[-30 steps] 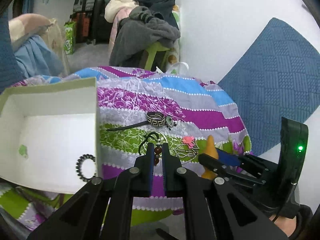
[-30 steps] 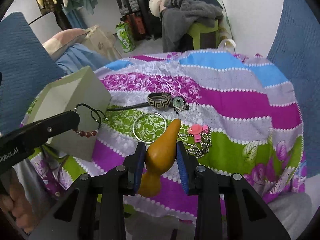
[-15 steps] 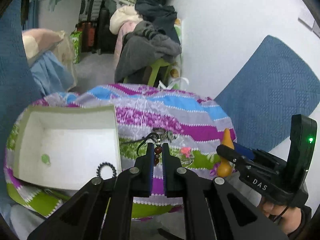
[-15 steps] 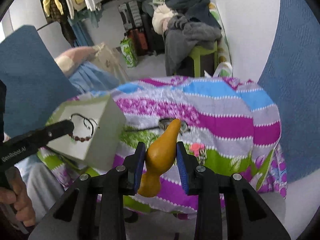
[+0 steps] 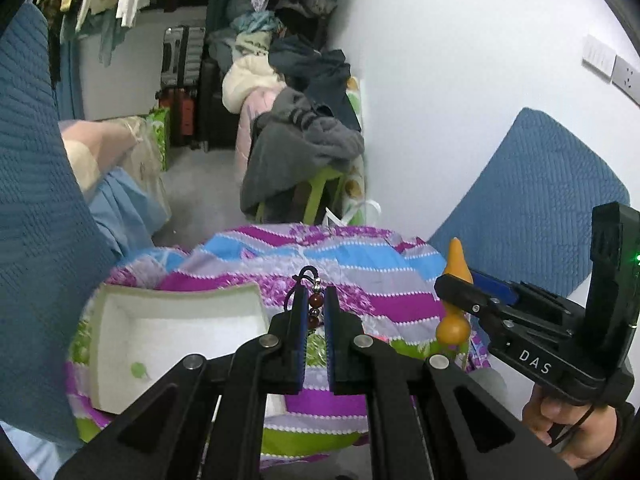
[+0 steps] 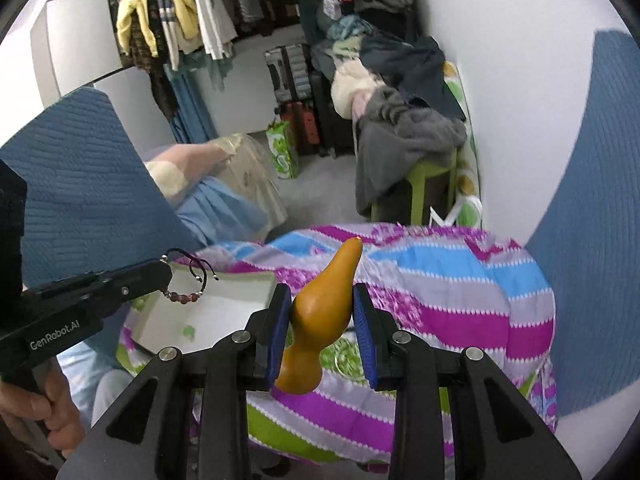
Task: Organize jewelry
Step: 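Lift and carry the gourd and red-bead bracelet over the white box, then open both tools to drop the gourd and bracelet into the box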
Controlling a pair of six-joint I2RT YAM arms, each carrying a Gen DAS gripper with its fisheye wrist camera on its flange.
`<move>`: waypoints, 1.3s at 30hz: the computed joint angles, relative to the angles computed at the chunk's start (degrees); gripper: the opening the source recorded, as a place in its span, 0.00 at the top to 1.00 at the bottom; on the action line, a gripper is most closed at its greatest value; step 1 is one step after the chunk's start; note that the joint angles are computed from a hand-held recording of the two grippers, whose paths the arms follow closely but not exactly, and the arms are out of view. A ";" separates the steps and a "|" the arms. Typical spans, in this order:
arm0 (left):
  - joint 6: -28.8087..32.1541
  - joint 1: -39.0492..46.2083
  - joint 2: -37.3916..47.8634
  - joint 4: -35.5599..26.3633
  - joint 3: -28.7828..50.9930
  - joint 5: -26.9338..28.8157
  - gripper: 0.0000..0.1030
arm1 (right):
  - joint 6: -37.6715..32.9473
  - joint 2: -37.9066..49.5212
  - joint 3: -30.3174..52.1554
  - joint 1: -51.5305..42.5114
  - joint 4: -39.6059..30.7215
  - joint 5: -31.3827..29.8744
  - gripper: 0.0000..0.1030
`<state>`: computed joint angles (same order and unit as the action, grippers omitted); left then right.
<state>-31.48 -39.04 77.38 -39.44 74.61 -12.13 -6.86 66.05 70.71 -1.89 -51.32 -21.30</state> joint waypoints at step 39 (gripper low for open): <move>14.22 33.79 -4.83 13.28 -30.07 23.05 0.95 | 18.46 14.55 -10.92 30.59 18.22 18.33 0.72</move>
